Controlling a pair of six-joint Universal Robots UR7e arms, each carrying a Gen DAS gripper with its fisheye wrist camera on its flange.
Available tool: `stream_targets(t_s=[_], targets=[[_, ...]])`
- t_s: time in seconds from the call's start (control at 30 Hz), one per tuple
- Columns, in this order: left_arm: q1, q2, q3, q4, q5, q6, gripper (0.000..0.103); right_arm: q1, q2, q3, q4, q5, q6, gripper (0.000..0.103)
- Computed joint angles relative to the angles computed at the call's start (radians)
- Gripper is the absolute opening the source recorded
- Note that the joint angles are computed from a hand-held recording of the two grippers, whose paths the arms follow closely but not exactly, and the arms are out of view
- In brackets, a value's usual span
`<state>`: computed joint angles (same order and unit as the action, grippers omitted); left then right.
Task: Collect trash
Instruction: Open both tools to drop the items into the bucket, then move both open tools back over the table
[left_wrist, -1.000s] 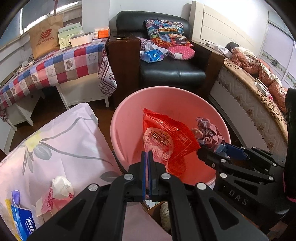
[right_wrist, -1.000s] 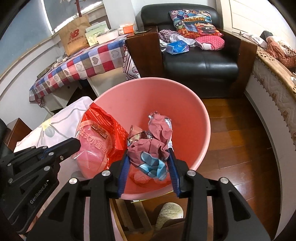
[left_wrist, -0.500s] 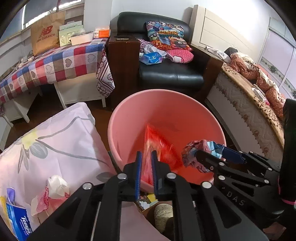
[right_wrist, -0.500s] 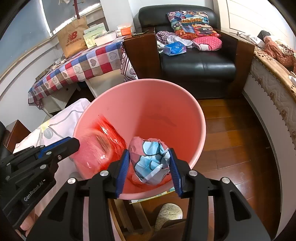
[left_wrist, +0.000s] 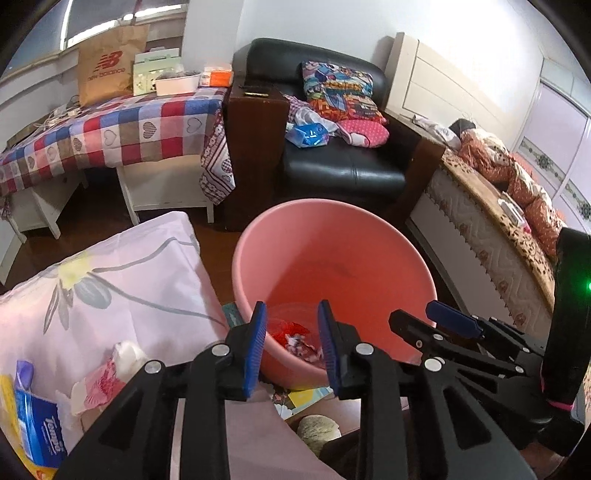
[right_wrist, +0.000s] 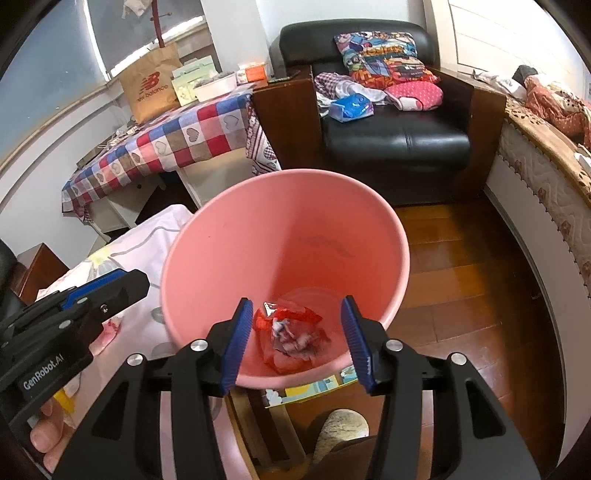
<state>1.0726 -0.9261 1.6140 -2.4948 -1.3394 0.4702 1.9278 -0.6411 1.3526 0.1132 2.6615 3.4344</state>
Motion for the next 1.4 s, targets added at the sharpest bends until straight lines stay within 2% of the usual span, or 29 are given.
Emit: stream_targets(t_s=[0.33, 0.67, 1.0, 1.1, 1.27, 1.4], targets=[[0.028, -0.110, 0.062, -0.026, -0.010, -0.005, 0.028, 0.059, 0.038, -0.019, -0.023, -0.003, 0.004, 0.050], [0.084, -0.256, 0.117, -0.104, 0.048, 0.077, 0.028, 0.123, 0.133, -0.128, 0.045, -0.071, 0.000, 0.050], [0.214, -0.324, 0.065, -0.137, 0.145, 0.119, 0.028, 0.151, 0.269, -0.300, 0.142, -0.244, -0.054, 0.050], [0.252, -0.327, 0.042, -0.141, 0.170, 0.137, 0.028, 0.151, 0.317, -0.370, 0.186, -0.322, -0.071, 0.050], [0.311, -0.315, -0.020, -0.107, 0.192, 0.113, 0.028, 0.140, 0.423, -0.550, 0.307, -0.457, -0.119, 0.050], [0.337, -0.298, -0.066, -0.071, 0.189, 0.076, 0.028, 0.138, 0.534, -0.756, 0.435, -0.504, -0.166, 0.050]])
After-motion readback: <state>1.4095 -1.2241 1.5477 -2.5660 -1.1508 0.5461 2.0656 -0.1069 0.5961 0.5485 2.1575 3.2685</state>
